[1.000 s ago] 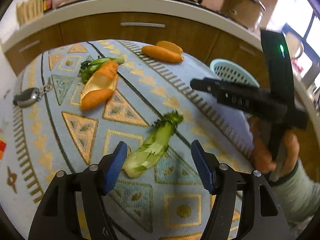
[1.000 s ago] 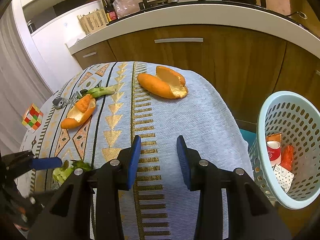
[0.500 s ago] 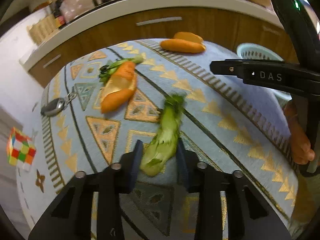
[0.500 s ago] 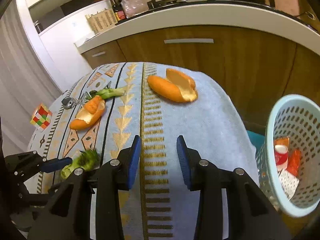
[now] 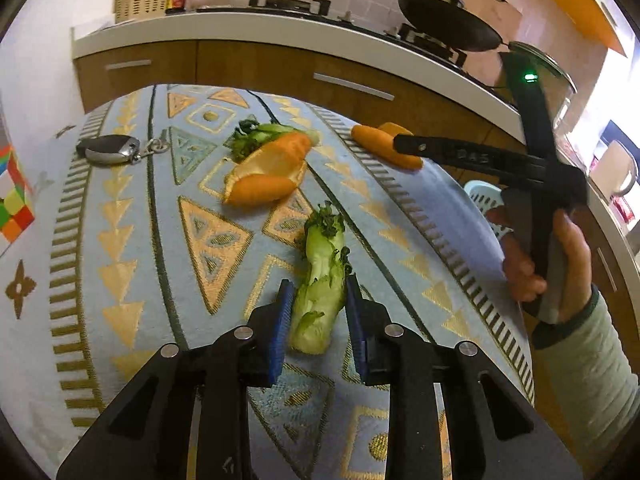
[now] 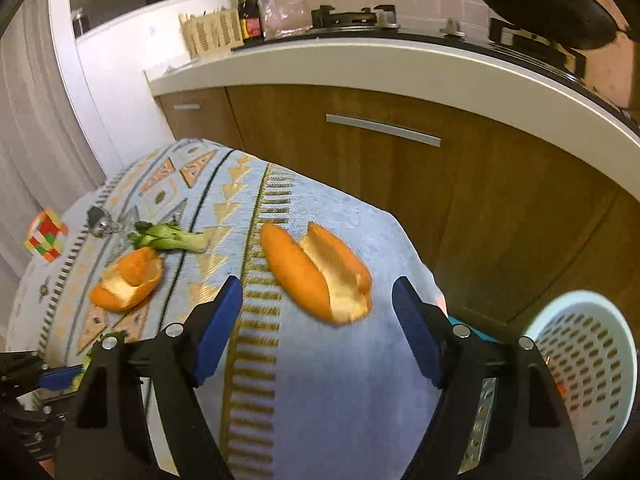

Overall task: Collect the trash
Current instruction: 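Grasp the bok choy with the left tool while the right tool grasps the bread roll, then carry the bok choy and bread roll to the basket and release both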

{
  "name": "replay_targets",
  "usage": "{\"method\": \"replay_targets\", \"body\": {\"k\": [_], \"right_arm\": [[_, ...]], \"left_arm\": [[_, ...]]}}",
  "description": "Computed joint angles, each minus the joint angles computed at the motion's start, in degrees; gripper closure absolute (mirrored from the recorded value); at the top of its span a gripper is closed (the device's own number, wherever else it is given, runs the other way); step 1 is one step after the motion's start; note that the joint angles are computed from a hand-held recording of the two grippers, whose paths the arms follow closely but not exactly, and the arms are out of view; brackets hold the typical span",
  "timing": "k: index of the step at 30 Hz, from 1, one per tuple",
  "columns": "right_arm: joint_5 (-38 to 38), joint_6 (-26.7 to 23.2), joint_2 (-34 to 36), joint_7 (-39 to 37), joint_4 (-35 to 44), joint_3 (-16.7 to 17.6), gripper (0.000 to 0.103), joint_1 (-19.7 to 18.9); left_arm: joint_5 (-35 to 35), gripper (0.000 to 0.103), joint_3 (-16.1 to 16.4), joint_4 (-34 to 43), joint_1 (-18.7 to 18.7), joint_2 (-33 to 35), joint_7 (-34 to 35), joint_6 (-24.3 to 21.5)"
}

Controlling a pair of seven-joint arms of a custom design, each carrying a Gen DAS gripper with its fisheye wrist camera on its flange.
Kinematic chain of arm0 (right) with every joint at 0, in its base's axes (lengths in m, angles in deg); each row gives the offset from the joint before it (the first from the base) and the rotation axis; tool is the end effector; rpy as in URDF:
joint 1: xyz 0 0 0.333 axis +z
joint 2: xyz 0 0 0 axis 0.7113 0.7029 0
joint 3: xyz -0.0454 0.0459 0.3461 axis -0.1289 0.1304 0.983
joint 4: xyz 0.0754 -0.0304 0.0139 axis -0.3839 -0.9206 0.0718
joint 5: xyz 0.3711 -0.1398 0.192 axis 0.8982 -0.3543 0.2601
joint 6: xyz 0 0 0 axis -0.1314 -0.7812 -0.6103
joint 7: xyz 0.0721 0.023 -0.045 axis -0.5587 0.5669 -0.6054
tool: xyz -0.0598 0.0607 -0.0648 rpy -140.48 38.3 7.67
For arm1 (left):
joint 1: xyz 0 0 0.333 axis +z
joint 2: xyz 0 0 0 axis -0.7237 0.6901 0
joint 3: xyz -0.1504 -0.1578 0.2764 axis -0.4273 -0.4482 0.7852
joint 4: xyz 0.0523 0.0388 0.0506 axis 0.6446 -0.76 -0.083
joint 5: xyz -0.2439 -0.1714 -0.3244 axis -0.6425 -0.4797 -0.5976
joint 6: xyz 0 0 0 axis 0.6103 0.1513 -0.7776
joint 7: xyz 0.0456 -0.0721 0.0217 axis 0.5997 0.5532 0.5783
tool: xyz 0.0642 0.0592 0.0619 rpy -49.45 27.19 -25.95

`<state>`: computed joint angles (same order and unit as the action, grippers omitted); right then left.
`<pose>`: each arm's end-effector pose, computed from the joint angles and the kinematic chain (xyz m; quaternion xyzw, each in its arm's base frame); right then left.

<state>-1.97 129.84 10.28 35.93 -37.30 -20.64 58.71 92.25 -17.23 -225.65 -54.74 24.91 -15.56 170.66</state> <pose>0.6071 0.1390 0.4905 -0.7747 0.5035 -0.1493 0.3522 0.4371 -0.3253 0.4865 -0.6537 0.6604 -0.3306 0.1650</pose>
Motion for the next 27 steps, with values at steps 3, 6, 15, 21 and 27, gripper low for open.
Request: {"method": "replay_targets", "body": {"k": [3, 6, 15, 21, 27], "right_arm": [[-2.96, -1.14, 2.63, 2.77, 2.60, 0.31, 0.029, -0.34], [-4.63, -1.72, 3.68, 4.07, 3.60, 1.12, 0.029, -1.00], [-15.34, 1.02, 4.06, 11.96, 2.50, 2.01, 0.049, -0.98], [-8.10, 5.85, 2.40, 5.66, 0.11, 3.03, 0.074, -1.21], [6.51, 9.34, 0.38, -9.54, -1.57, 3.18, 0.077, 0.31]], "left_arm": [[2.86, 0.078, -1.69, 0.00, 1.43, -0.72, -2.91, -0.86], [4.08, 0.078, -1.70, 0.04, 1.64, -0.70, -3.88, -0.78], [1.95, 0.078, -1.14, -0.94, 1.26, -0.97, -3.14, 1.10], [2.46, 0.078, -1.80, -0.77, 1.95, -0.96, -3.76, 0.77], [4.91, 0.078, -2.81, -0.48, 2.78, -1.18, -6.34, -0.24]]}}
